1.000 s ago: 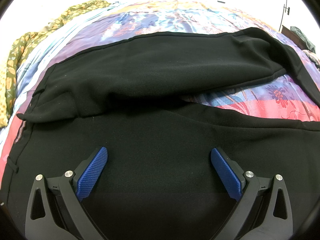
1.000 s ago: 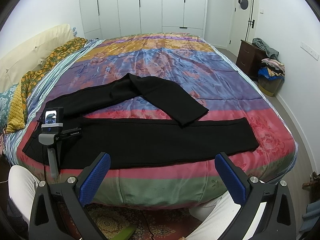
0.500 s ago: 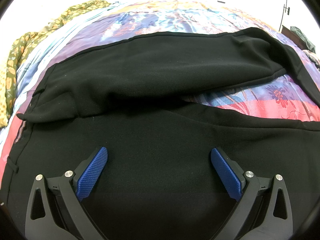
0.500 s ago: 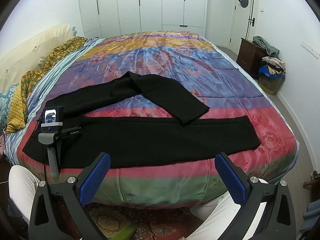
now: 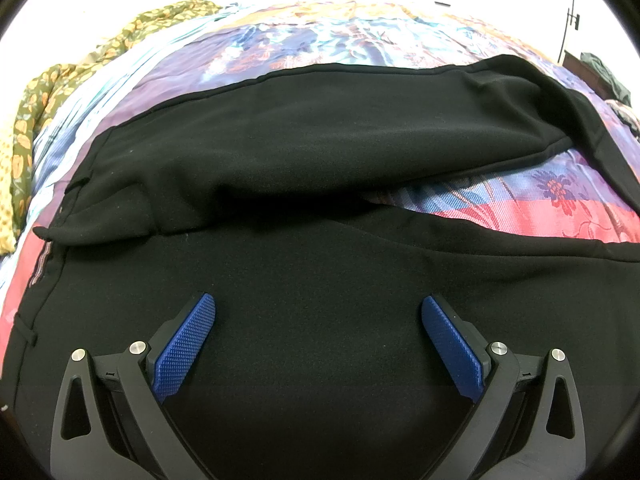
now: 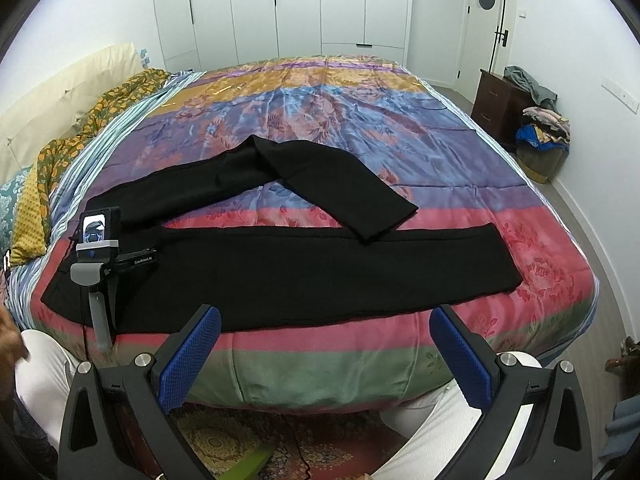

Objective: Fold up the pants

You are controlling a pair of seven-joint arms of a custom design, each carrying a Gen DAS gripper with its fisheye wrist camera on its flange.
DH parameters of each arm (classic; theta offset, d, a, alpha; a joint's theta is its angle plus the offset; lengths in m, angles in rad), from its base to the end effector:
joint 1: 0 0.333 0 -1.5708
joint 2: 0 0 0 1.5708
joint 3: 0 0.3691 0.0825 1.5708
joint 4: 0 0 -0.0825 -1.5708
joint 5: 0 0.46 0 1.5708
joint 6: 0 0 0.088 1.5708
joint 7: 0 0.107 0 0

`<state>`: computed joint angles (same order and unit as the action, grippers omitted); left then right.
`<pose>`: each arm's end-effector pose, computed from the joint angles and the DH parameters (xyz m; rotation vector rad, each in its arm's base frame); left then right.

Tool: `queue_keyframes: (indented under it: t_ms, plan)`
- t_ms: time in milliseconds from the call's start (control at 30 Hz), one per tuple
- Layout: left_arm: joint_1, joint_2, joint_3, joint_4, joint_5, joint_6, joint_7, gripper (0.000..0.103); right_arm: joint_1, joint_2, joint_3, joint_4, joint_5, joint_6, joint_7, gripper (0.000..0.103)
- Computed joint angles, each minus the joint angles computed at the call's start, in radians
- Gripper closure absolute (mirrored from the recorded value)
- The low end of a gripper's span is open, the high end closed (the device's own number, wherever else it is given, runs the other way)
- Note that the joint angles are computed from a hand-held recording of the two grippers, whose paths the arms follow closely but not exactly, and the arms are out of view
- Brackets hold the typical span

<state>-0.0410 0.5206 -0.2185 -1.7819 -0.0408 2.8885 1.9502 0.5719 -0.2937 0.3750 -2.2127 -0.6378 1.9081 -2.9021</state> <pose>0.7647 -0.1776 0.3335 -1.3272 2.3460 -0.6723 0.3325 0.4109 0.5294 -1.1839 2.3840 -0.8449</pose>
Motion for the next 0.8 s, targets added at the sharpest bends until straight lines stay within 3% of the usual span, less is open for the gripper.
queue_keyframes:
  t_ms: [367,800]
  plan:
    - [0.001,0.000,-0.001,0.000,0.001,0.000,0.000,0.000,0.003,0.008,-0.001,0.005,-0.001,-0.005,0.003,0.000]
    - [0.000,0.001,0.000,0.001,0.001,0.000,-0.001,0.000,-0.009,-0.029,0.004,-0.056,-0.052,-0.077,0.011,0.000]
